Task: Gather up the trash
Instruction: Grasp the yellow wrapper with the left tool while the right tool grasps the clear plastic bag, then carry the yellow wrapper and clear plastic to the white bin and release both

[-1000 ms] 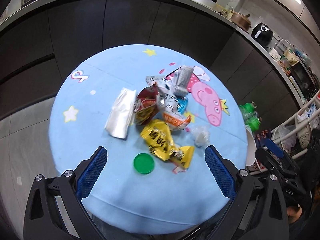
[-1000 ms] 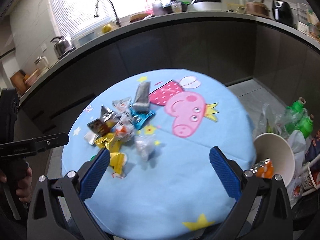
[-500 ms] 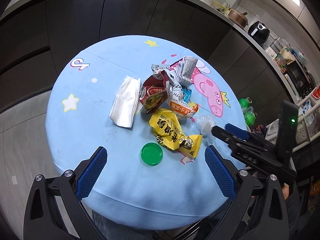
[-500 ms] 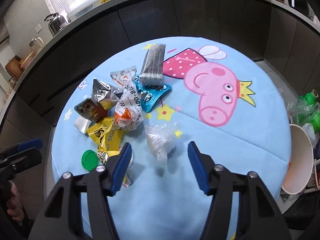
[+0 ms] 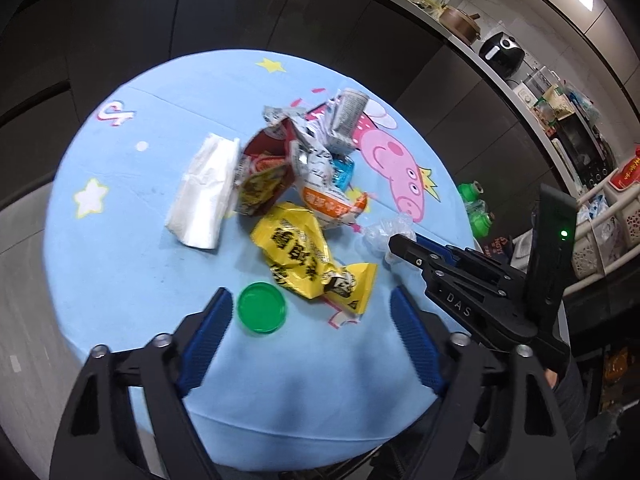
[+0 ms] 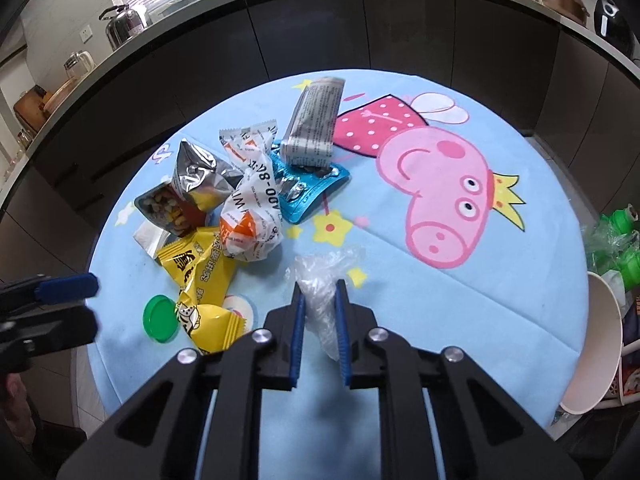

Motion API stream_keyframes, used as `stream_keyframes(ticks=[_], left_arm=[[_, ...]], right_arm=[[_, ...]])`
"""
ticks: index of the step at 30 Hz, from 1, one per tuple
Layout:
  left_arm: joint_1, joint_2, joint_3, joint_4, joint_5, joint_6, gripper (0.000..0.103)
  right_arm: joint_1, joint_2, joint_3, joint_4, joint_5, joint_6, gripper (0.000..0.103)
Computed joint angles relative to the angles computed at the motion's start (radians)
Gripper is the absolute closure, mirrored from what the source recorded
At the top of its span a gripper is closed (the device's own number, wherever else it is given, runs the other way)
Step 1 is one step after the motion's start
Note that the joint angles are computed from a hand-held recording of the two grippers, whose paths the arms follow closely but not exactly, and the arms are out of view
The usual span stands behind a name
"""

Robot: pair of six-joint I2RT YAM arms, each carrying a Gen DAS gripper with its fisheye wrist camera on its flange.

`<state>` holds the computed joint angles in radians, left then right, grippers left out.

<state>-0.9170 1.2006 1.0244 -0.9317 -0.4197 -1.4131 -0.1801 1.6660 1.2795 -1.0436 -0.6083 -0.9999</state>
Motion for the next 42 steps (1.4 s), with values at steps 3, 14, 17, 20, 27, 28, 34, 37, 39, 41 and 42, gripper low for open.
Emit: stream_keyframes(ticks=[3,14,17,20,27,28,34,37,39,41,42], left_arm=[[0.055,0.043,-0.007,0.076,0.062,0.052,0.045],[0.204,0.181,0.023,0.152,0.183,0.117,0.069],[0.229,0.19,0.005,0.167,0.206,0.107,0.069],[0.229,0.192,0.003,0.157,0.201,0.098,0.084],[0.172,0.179,0.05,0.098,0.153,0.094,0.094],[0.157,0.177,0.067,0.078,0.137,0.092,0.095],[0.065,0.166,0.185,-0.033,0.036,0.067,0.095],[0.037,0.175,0.239,-0.052,-0.001,0.077,0.095],[0.024,0.192,0.28,-0.06,-0.021,0.099,0.095],[0.018,0.218,0.326,-0.06,-0.024,0.127,0.095],[0.018,0.231,0.347,-0.054,-0.021,0.146,0.095]], right_arm=[[-0.028,0.013,0.03,-0.024,-0.015,-0.01,0.087],[-0.079,0.053,0.086,-0.111,-0.055,-0.057,0.086],[-0.09,0.056,0.092,-0.122,-0.063,-0.065,0.086],[-0.097,0.061,0.103,-0.138,-0.07,-0.073,0.086],[-0.128,0.044,0.118,-0.193,-0.102,-0.117,0.086],[-0.136,0.043,0.125,-0.203,-0.108,-0.125,0.087],[-0.197,0.04,0.187,-0.285,-0.164,-0.181,0.086],[-0.226,0.044,0.221,-0.321,-0.187,-0.203,0.087],[-0.246,0.052,0.243,-0.342,-0.201,-0.216,0.087],[-0.27,0.062,0.27,-0.361,-0.215,-0.225,0.087],[-0.284,0.071,0.289,-0.372,-0.223,-0.23,0.087]])
